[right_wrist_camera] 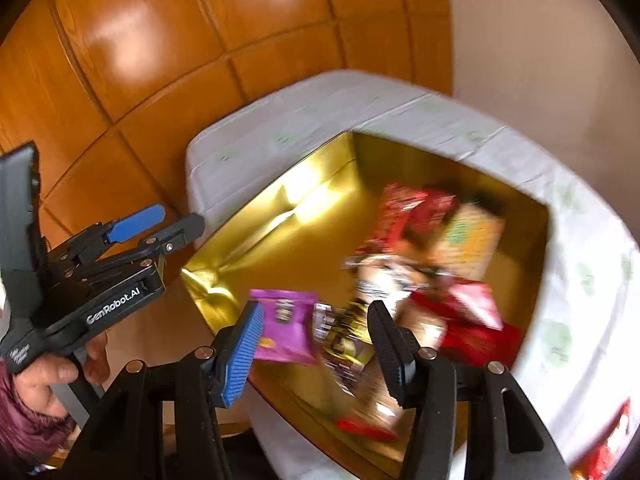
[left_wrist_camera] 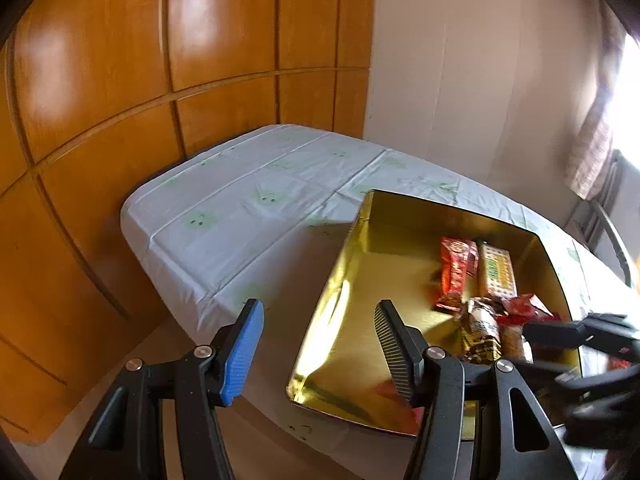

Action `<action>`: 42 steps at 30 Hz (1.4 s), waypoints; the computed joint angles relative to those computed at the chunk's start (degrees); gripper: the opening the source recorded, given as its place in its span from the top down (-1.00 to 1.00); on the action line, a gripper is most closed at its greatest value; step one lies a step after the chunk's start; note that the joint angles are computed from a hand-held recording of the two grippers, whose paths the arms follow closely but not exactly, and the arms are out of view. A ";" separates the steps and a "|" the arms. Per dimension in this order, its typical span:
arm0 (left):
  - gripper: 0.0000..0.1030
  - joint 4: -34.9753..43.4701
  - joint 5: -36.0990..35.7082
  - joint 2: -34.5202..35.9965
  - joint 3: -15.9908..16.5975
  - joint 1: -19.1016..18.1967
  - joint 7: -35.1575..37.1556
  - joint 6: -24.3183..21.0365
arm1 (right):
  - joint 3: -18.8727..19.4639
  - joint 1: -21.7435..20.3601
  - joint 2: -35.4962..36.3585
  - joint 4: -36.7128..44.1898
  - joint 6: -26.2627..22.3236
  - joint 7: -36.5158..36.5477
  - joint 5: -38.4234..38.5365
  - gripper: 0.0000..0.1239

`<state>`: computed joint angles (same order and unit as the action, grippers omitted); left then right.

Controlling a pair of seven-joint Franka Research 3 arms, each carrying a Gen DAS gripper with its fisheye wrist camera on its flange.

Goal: Organize snacks
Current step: 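Carry the purple pack over the gold box and open the right tool, then grasp the clear bread pack with left while right moves toward the red pack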

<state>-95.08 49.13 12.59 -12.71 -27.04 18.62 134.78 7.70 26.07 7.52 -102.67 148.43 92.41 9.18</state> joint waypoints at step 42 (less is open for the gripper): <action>-0.16 22.78 -6.95 16.42 0.61 -15.02 26.04 -1.69 | -3.06 -33.48 -39.61 -42.02 -5.69 33.77 -17.77 0.11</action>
